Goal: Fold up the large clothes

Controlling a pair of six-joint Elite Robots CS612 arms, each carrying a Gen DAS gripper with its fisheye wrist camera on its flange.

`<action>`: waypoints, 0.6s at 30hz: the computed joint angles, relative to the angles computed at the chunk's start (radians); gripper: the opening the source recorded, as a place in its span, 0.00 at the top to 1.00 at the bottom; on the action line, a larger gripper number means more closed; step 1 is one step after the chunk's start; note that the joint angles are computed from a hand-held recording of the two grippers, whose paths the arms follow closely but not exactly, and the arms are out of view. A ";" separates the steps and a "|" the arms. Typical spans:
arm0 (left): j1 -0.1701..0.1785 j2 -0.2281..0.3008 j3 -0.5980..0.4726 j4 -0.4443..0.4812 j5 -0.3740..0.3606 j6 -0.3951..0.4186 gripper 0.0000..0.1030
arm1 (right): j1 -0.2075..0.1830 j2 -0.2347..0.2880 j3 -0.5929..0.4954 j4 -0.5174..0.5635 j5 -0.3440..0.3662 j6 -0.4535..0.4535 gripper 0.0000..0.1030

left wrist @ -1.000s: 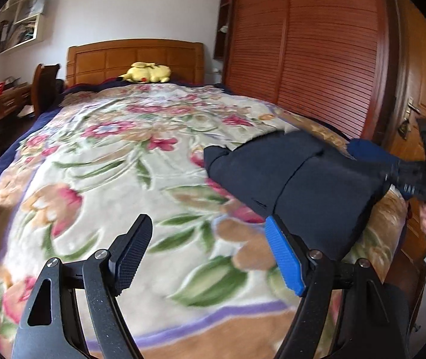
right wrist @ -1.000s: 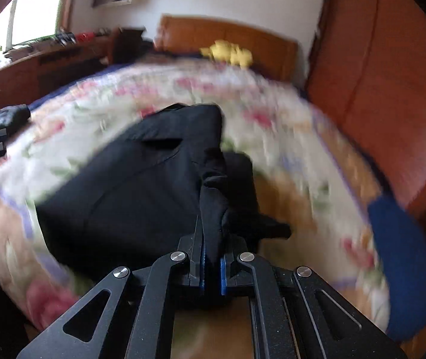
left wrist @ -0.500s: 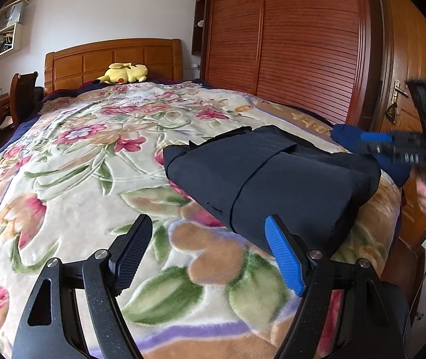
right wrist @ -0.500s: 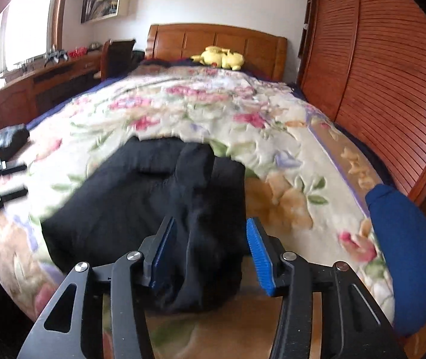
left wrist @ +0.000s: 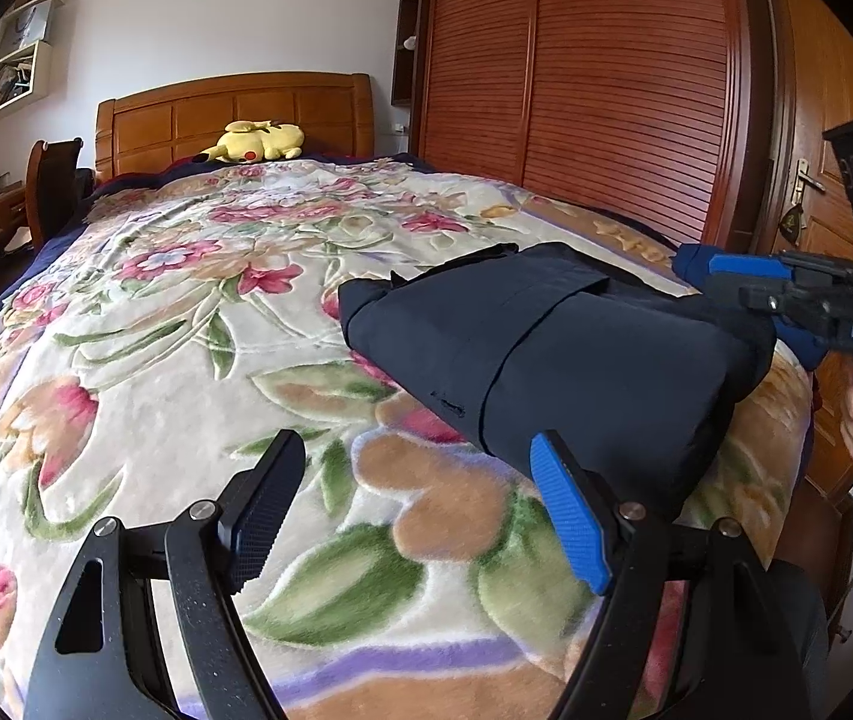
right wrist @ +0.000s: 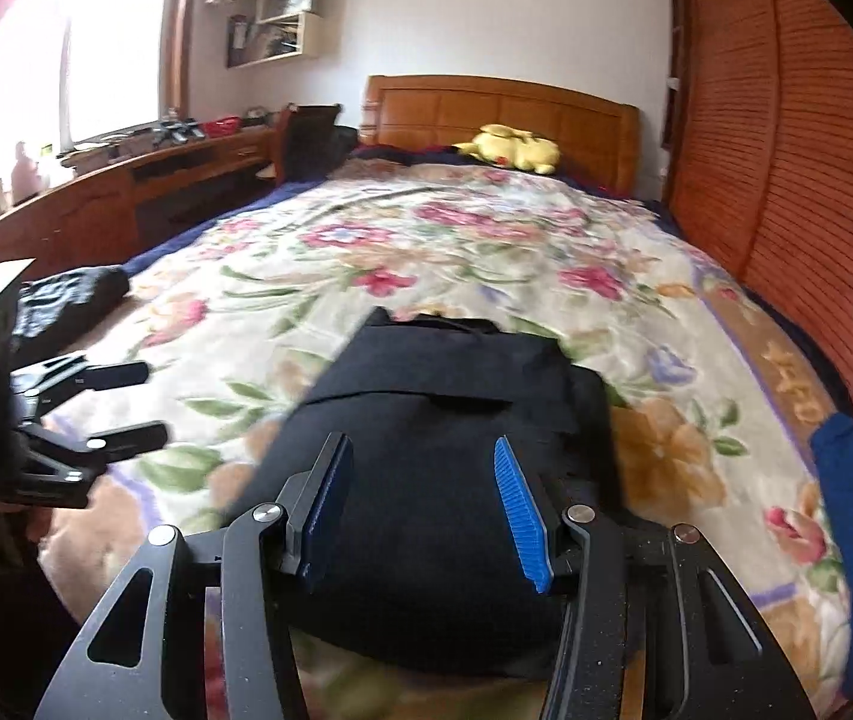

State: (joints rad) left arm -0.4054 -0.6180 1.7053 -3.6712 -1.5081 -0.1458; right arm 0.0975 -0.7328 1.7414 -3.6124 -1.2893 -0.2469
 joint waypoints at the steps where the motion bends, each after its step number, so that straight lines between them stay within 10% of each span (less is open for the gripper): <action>1: 0.001 0.000 0.001 -0.003 0.001 -0.001 0.24 | 0.001 0.005 0.000 -0.001 0.018 -0.010 0.51; 11: 0.009 0.002 0.007 -0.014 0.004 -0.011 0.24 | 0.001 0.012 -0.011 0.007 0.052 -0.034 0.50; 18: 0.011 0.003 0.011 -0.018 0.014 -0.005 0.24 | 0.008 0.060 -0.051 0.094 -0.071 -0.035 0.51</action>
